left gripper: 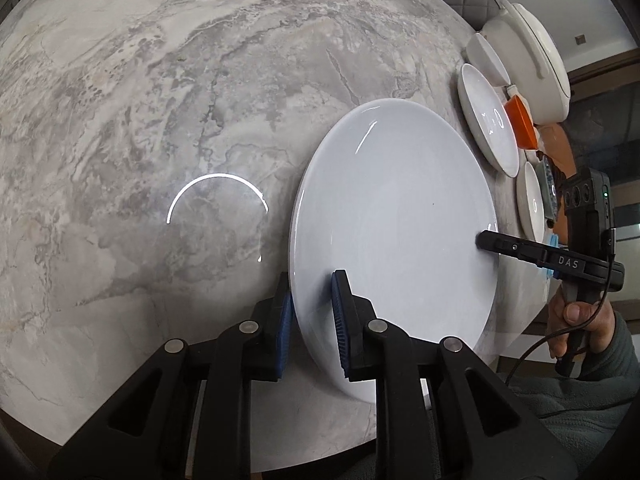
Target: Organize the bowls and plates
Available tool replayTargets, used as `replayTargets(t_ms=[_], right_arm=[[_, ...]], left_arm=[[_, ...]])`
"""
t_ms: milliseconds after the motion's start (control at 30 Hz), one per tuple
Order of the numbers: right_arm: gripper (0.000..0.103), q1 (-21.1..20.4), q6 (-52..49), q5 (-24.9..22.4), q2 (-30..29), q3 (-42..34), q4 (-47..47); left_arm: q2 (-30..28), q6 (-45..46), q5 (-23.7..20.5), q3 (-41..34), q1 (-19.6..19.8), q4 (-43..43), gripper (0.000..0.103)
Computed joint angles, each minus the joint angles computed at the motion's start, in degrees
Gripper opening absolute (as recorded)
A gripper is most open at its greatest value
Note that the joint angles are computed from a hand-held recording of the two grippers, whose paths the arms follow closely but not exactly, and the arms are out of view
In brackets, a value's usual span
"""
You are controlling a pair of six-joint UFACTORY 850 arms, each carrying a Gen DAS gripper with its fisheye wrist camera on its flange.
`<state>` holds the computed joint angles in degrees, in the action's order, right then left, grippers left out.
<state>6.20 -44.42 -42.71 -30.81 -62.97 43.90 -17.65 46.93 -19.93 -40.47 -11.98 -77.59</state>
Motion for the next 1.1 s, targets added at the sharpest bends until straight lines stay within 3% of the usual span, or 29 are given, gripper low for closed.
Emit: replayTargets(t_ms=[167, 233, 267, 300, 367, 400, 433, 567, 700, 767, 867, 1000, 1100], right_arm=[[0.022, -0.87, -2.76, 1.71, 1.58, 1.93, 2.89], [0.033, -1.65, -3.97, 2.00, 3.00, 2.84, 5.09], [0.049, -2.36, -5.11, 2.32, 4.17, 3.64, 6.83], [0.062, -3.17, -6.65, 2.53, 5.30, 4.33, 9.10], [0.070, -5.22, -9.83, 2.65, 7.34, 5.45, 14.35], [0.072, -6.50, -10.60, 2.50, 8.10, 5.78, 16.83], [0.073, -8.11, -10.95, 2.16, 8.64, 5.96, 19.73], [0.079, -13.73, -10.25, -0.97, 9.09, 5.73, 30.33], [0.080, -16.86, -7.34, -5.46, 6.67, 5.16, 38.51], [0.080, -16.82, -4.85, -5.19, 5.37, 5.17, 40.02], [0.080, -15.92, -4.19, -3.89, 4.14, 5.76, 41.50], [0.080, -15.09, -5.46, -2.75, 3.26, 6.73, 45.13], [0.080, -14.36, -4.62, -2.14, 1.96, 6.14, 45.47]], left_arm=[[1.39, 7.04, 1.69, 0.64, 0.90, -8.15, 0.017], [3.84, 15.67, 2.07, 2.10, 1.64, -16.87, 0.018], [5.07, 21.67, 2.66, 2.61, 1.82, -22.18, 0.018], [6.26, 27.25, 2.82, 2.82, 2.19, -26.99, 0.022], [7.47, 31.22, 2.00, 1.79, 3.16, -30.04, 0.049], [7.58, 29.61, 1.31, 0.67, 3.92, -28.00, 0.076], [7.04, 25.60, 0.29, -1.43, 4.59, -23.55, 0.091], [0.10, 6.35, -5.01, -14.80, 5.83, 0.43, 0.092], [-11.50, -11.54, -7.63, -32.27, 3.29, 24.42, 0.091], [-17.80, -20.35, -12.08, -42.25, 1.88, 36.27, 0.091], [-28.39, -24.97, -19.63, -56.93, 0.28, 43.23, 0.091], [-37.09, -21.61, -23.68, -68.55, -1.13, 41.45, 0.093], [-42.53, -23.41, -26.96, -76.57, -2.75, 47.18, 0.093]])
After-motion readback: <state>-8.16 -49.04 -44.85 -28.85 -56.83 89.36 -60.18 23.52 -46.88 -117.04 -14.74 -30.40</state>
